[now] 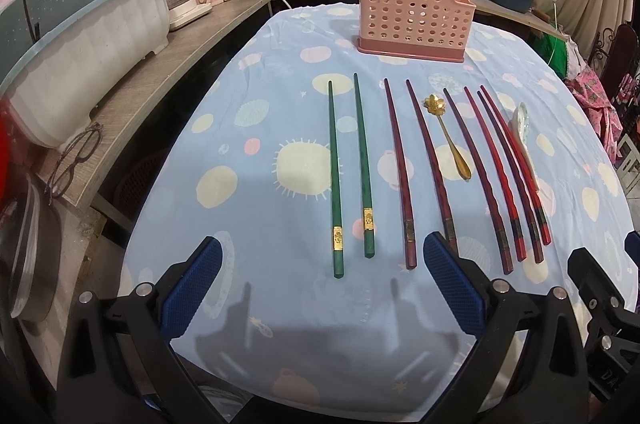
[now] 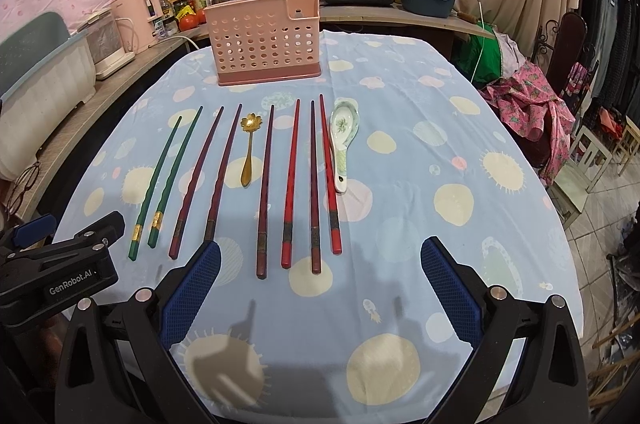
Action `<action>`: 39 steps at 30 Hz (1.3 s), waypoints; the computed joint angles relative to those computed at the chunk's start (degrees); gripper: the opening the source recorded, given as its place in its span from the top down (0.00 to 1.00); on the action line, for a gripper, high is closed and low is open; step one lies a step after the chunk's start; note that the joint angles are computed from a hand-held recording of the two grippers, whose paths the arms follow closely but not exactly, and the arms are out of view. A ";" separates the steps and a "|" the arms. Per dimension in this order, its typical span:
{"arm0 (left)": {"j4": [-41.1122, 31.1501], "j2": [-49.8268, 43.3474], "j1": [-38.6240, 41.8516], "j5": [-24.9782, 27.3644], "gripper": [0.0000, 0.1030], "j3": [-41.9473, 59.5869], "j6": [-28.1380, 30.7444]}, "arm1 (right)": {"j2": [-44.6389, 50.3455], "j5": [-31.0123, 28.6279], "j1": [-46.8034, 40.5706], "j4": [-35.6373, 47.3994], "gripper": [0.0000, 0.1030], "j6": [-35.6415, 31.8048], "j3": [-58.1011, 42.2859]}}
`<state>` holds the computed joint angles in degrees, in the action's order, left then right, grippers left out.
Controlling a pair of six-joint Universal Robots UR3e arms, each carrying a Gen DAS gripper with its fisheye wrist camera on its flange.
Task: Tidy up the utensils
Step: 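Lower left tool onto a green chopstick and close while right tool approaches white ceramic spoon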
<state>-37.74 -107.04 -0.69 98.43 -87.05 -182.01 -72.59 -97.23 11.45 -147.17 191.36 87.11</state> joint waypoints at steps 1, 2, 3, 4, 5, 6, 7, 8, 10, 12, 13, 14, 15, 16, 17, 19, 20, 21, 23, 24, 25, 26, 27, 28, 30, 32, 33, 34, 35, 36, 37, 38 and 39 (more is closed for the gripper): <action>-0.32 -0.28 -0.03 0.06 0.07 0.46 -0.14 | 0.11 -0.06 0.15 0.19 0.06 0.20 -0.17; -0.55 -0.50 -0.04 0.00 0.07 0.81 -0.21 | 0.21 0.01 0.06 0.18 0.06 0.20 -0.19; -0.84 -0.74 -0.02 -0.11 0.07 1.20 -0.22 | 0.40 0.06 0.11 0.37 0.06 0.38 -0.37; -1.07 -1.00 0.04 -0.30 0.07 1.51 -0.11 | 0.59 0.07 0.18 0.56 0.06 0.52 -0.61; -1.34 -1.23 0.11 -0.50 0.07 1.83 0.00 | 0.82 0.16 0.09 0.72 0.06 0.58 -0.84; -1.62 -1.60 0.22 -0.75 0.07 2.25 0.14 | 0.86 0.70 -0.59 0.37 0.06 0.22 -0.43; -2.20 -2.26 0.43 -1.05 0.07 3.04 0.30 | 1.01 1.02 -1.06 0.42 0.06 0.08 -0.50; -2.41 -2.76 0.60 -1.15 0.07 3.50 0.35 | 1.18 1.18 -1.39 0.60 0.06 0.09 -0.72; -2.93 -4.14 1.14 -1.33 0.07 4.73 0.26 | 1.91 1.46 -1.95 0.65 0.06 0.44 -1.29; -3.20 -5.90 2.02 -1.53 0.07 6.01 0.12 | 2.85 1.68 -2.52 0.44 0.06 0.57 -1.93; -3.45 -7.08 2.60 -1.63 0.07 6.93 -0.01 | 3.23 1.87 -2.95 0.47 0.06 0.43 -2.28; -3.62 -7.95 3.11 -1.82 0.07 7.55 -0.13 | 3.62 1.99 -3.27 0.54 0.06 0.43 -2.56; -3.91 -8.87 3.62 -2.07 0.07 8.25 -0.31 | 4.28 2.13 -3.58 0.69 0.06 0.50 -3.06; -4.56 -10.06 4.28 -2.36 0.07 9.25 -0.59 | 4.82 2.31 -3.94 0.82 0.06 0.49 -3.40; -4.81 -10.70 4.72 -2.66 0.07 9.68 -0.71 | 5.57 2.31 -4.12 1.14 0.06 0.64 -4.03; -4.94 -11.99 5.69 -3.36 0.07 10.38 -0.95 | 6.55 2.56 -4.73 1.57 0.06 0.49 -4.94; -4.77 -12.27 6.05 -3.91 0.07 10.47 -0.89 | 6.88 2.62 -4.94 1.63 0.06 0.45 -5.18; -4.66 -12.60 6.44 -4.75 0.07 10.57 -0.65 | 7.50 2.70 -5.19 1.85 0.06 0.45 -5.80; -4.30 -13.20 6.58 -5.34 0.07 10.72 -0.11 | 8.90 2.68 -5.37 2.35 0.07 0.46 -7.32; -4.30 -13.46 6.50 -5.49 0.07 10.85 0.30 | 9.42 2.70 -5.51 2.69 0.07 0.41 -8.07; -4.25 -13.64 6.39 -5.53 0.09 10.85 0.68 | 10.01 2.76 -5.64 2.97 0.07 0.42 -8.83; -4.49 -13.75 6.39 -5.88 0.11 10.95 0.99 | 10.73 2.80 -5.70 3.28 0.07 0.49 -9.76; -4.91 -13.84 6.49 -6.40 0.15 11.02 1.39 | 11.04 2.85 -5.84 3.30 0.07 0.45 -10.14; -5.37 -13.92 6.57 -6.82 0.18 11.15 1.64 | 11.41 2.87 -5.94 3.29 0.07 0.43 -10.58; -4.35 -13.39 6.52 -6.66 0.18 9.95 2.22 | 12.32 2.89 -6.01 3.52 0.09 0.33 -11.74; -3.84 -12.94 6.61 -7.02 0.22 9.17 2.88 | 13.06 2.91 -6.10 3.82 0.11 0.21 -12.55; -3.38 -12.65 6.67 -7.27 0.27 8.66 3.34 | 13.36 2.93 -6.15 4.00 0.12 0.17 -12.88; -3.01 -12.41 6.73 -7.52 0.32 8.23 3.63 | 13.75 3.07 -6.25 4.37 0.13 0.15 -13.39; -2.80 -12.15 6.80 -7.84 0.35 7.88 4.05 | 14.08 3.25 -6.41 4.64 0.15 0.12 -13.79; -2.54 -11.83 6.93 -8.19 0.40 7.44 4.47 | 14.20 3.31 -6.53 4.61 0.17 0.11 -13.80; -2.51 -11.69 7.00 -8.52 0.46 7.31 4.76 | 14.45 3.35 -6.66 4.75 0.17 0.15 -14.06; -2.57 -11.38 7.14 -9.02 0.48 7.04 5.26 | 14.63 3.50 -6.82 4.99 0.18 0.15 -14.35; -2.64 -11.23 7.19 -9.45 0.54 6.96 5.66 | 14.90 3.63 -6.99 5.18 0.20 0.12 -14.70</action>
